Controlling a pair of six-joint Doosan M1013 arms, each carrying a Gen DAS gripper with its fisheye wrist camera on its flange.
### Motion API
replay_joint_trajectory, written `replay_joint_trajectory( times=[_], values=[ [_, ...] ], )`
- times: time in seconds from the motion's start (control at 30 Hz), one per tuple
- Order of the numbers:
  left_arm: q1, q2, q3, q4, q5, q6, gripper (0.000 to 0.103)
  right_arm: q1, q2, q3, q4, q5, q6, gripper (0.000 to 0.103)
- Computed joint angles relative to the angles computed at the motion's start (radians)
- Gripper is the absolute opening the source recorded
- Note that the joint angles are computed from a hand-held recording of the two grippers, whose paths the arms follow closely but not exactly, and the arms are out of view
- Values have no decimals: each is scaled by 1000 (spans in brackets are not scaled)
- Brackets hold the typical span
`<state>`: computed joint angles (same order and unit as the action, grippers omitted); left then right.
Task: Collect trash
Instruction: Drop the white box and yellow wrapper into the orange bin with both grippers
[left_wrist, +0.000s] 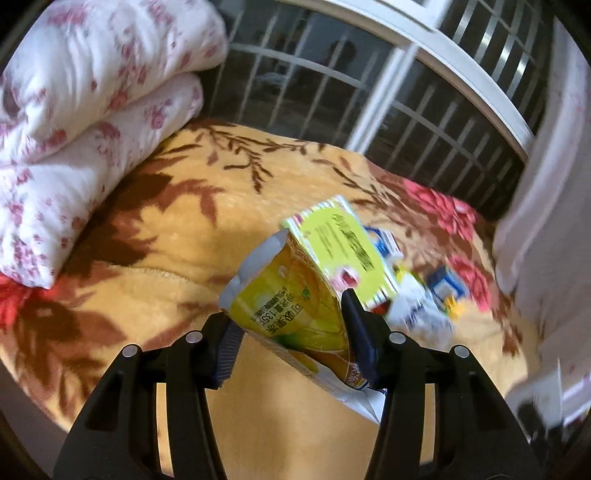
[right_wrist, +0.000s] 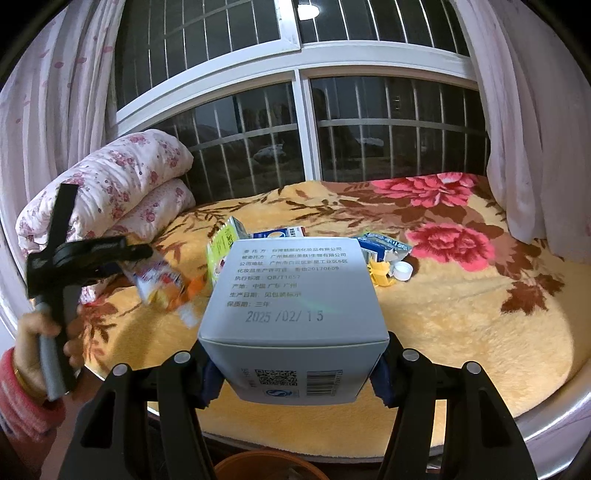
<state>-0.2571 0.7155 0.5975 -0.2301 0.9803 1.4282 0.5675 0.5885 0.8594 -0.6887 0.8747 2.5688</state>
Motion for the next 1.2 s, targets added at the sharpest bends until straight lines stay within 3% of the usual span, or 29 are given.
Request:
replay_joint_trajectory(
  times=[0.17,0.57,0.9,1.2],
  values=[
    [-5,-95,151,-56,-51,139,50,7,-13,14,-25,1,16,61],
    [-47,-224,373,-48,-112,341,50,29,-53,67,-43,18,-2,61],
    [-77,-253,458,-47,-63,498,50,42,-74,121,17,47,-40,61],
    [-97,-252,516,-11,-13,579,50,40,-59,137,185,90,-155,61]
  ],
)
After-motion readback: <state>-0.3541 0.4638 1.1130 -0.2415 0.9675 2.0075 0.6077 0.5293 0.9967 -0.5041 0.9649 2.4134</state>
